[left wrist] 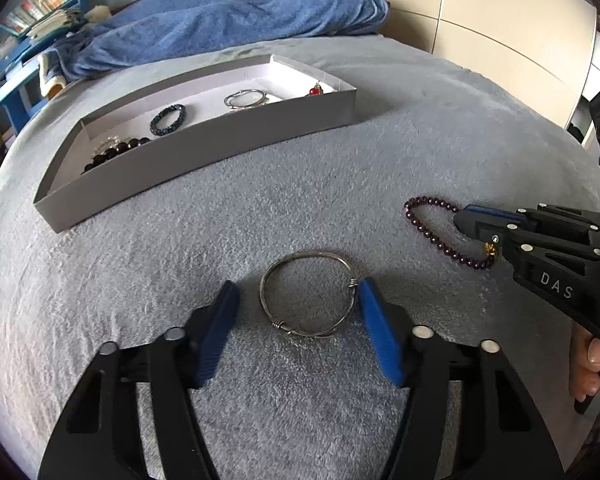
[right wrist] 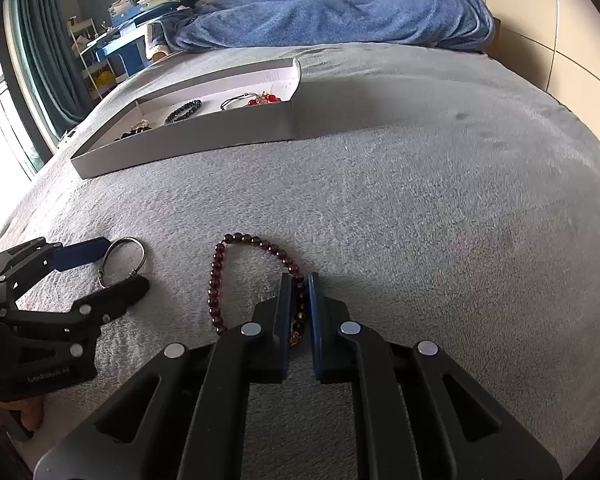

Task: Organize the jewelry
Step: 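Lift the silver bangle with the left tool while the right tool lifts the dark red bead bracelet, then carry the bangle and bead bracelet into the grey box and open both tools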

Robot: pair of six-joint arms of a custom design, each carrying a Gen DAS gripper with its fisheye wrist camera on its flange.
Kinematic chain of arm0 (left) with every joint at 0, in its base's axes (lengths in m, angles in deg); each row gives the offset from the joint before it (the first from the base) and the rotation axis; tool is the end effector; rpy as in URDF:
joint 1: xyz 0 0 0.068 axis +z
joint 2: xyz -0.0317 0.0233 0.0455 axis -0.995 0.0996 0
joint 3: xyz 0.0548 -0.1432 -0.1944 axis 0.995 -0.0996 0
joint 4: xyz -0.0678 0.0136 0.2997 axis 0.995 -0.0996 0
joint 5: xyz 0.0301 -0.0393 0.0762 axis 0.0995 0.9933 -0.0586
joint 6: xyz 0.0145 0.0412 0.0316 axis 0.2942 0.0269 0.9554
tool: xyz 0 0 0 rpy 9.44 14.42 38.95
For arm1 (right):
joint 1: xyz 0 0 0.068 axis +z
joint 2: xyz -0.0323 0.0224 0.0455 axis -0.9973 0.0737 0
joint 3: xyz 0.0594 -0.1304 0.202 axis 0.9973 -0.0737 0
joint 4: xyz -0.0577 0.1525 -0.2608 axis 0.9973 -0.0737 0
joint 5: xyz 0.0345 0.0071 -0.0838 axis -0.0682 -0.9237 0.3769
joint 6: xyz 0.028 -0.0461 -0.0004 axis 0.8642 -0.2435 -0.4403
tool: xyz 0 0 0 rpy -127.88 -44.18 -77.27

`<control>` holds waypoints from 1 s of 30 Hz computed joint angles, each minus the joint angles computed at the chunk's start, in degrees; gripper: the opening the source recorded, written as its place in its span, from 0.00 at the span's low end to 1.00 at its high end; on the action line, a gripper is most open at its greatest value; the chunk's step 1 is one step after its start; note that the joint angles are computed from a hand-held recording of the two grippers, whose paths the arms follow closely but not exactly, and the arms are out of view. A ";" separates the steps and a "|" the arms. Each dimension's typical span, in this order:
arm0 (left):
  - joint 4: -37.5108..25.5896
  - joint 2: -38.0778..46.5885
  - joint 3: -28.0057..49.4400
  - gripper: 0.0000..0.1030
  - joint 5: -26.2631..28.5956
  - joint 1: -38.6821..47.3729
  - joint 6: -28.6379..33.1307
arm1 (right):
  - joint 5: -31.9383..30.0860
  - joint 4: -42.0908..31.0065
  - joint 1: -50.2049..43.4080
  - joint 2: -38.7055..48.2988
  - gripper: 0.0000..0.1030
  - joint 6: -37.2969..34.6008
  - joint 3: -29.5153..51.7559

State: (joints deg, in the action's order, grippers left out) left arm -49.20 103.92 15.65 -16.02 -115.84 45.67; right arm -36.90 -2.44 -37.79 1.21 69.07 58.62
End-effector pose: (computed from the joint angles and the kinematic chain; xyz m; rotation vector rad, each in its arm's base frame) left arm 0.1985 -0.1225 0.2106 0.6719 2.3828 -0.2597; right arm 0.1822 0.1799 0.2128 0.0507 2.4435 0.1375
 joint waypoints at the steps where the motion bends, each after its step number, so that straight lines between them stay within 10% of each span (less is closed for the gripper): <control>1: 0.10 -0.25 -0.12 0.52 0.04 0.03 0.01 | 0.11 0.00 0.07 0.05 0.08 -0.02 0.06; 30: -4.42 5.36 13.49 0.47 9.54 15.44 2.92 | -3.95 7.74 -1.83 4.02 0.06 -12.69 14.52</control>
